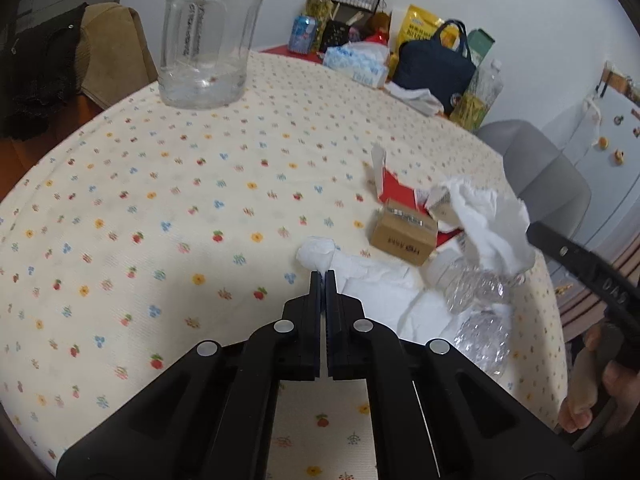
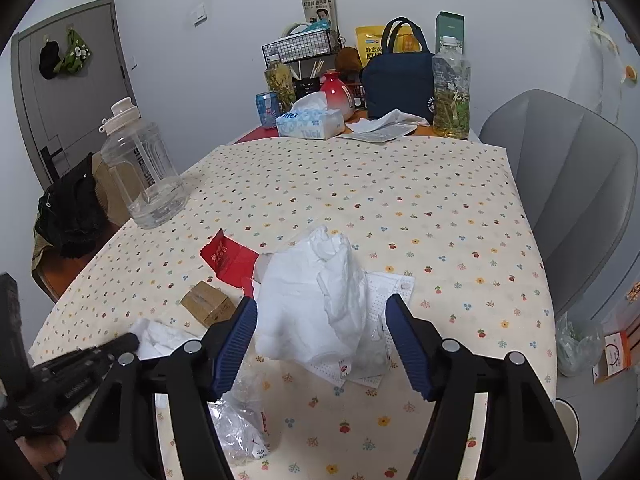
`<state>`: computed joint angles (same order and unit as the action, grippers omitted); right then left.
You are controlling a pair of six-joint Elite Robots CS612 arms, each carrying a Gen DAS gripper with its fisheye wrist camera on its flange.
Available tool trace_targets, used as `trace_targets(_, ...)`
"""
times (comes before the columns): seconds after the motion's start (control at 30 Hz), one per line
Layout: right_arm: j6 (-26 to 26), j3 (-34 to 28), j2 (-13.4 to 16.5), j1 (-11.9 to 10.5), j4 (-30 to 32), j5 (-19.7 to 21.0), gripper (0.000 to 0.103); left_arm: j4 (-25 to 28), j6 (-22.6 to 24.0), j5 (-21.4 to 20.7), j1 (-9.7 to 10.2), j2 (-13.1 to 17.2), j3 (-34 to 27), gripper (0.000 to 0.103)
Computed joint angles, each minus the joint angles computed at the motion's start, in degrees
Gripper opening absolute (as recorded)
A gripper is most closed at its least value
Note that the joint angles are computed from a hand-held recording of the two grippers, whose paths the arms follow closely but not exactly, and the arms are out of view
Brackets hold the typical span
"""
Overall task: Collect trash
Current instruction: 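Grasp the white tissue with the right gripper while the left grasps a small tissue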
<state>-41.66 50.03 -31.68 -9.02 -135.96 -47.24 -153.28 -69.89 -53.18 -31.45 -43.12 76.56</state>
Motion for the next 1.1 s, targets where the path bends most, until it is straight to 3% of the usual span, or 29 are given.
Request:
trace_targets(0.3, -1.2, -1.9, 1.3, 1.2, 0.5, -1.5, 0.056, -2.2, -2.0, 1.6, 0.34, -1.2, 2.3, 0.003)
trace_targets(0.4, -2.1, -2.6, 1.6, 1.6, 1.6, -2.6, 0.035, -2.1, -2.6, 1.8, 0.44, -1.4, 2.6, 0.003)
trace_targets(0.43, -2.5, -2.8, 1.7, 1.7, 2.1, -3.0, 0.018, -2.1, -2.5, 2.0, 0.44, -1.5, 2.6, 0.003)
trace_targets(0.47, -2.8, -2.9, 1.7, 1.7, 2.7, -3.2, 0.010, -2.1, -2.3, 2.2, 0.40, -1.5, 2.6, 0.003)
trace_targets(0.53, -2.7, -2.2, 1.4, 1.5, 1.5, -2.8, 0.004, -2.4, -1.9, 2.4, 0.28, -1.3, 2.4, 0.003)
trace_targets(1.1, -1.0, 0.4, -1.6, -2.4, 0.1, 7.4, 0.002, -3.3, 2.9, 3.4, -1.01, -0.1, -1.1, 0.003)
